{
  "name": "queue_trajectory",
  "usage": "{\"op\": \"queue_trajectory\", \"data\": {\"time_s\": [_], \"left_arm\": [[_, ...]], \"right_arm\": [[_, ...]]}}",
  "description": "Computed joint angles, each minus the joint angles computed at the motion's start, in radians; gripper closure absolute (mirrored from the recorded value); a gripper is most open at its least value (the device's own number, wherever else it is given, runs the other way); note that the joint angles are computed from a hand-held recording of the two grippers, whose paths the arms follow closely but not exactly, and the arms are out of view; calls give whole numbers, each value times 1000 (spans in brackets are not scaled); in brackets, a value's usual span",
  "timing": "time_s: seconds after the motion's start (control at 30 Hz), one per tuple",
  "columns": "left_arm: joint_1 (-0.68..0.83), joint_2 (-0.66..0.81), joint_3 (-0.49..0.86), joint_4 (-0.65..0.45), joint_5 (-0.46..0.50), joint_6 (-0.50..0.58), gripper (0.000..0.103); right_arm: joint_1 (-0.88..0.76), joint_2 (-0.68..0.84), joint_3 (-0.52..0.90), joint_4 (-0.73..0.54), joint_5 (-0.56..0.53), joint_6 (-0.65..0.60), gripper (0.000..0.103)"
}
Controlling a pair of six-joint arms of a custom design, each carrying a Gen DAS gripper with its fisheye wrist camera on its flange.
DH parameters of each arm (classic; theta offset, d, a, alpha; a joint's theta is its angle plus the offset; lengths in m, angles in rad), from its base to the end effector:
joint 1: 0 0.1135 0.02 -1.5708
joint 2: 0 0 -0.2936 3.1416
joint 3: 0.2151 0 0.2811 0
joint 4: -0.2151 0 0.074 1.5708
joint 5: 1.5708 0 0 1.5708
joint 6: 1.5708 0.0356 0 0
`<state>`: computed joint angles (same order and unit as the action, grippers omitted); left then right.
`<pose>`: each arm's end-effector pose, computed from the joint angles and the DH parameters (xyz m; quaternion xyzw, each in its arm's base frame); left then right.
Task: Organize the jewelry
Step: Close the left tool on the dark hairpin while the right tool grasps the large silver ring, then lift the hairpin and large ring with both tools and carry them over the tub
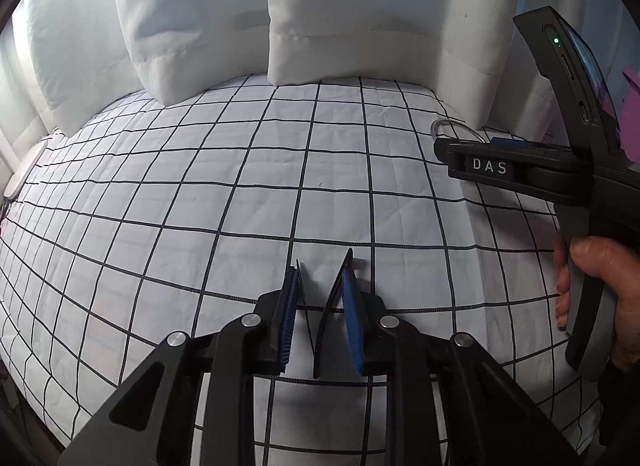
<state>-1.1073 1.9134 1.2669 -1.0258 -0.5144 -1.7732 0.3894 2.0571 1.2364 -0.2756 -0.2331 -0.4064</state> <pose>0.1781 -0.3172 0.1680 -0.3035 0.9170 0.0817 0.2455 0.4021 0.1739 0.1164 -0.3993 0.8794 0.1110 0.2344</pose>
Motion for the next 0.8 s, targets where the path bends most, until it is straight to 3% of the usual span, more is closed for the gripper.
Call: {"op": "queue_trajectory", "data": {"time_s": [0.4,0.8], "left_arm": [[-41,-48,-25,-32,-8,-72,87],[-92,-102,8,-159,-38,-129,87]], "right_arm": [[-30,-125,-143,-10,-54,-15,34],[-64,-354,-245,-125,-107,-41,34]]}}
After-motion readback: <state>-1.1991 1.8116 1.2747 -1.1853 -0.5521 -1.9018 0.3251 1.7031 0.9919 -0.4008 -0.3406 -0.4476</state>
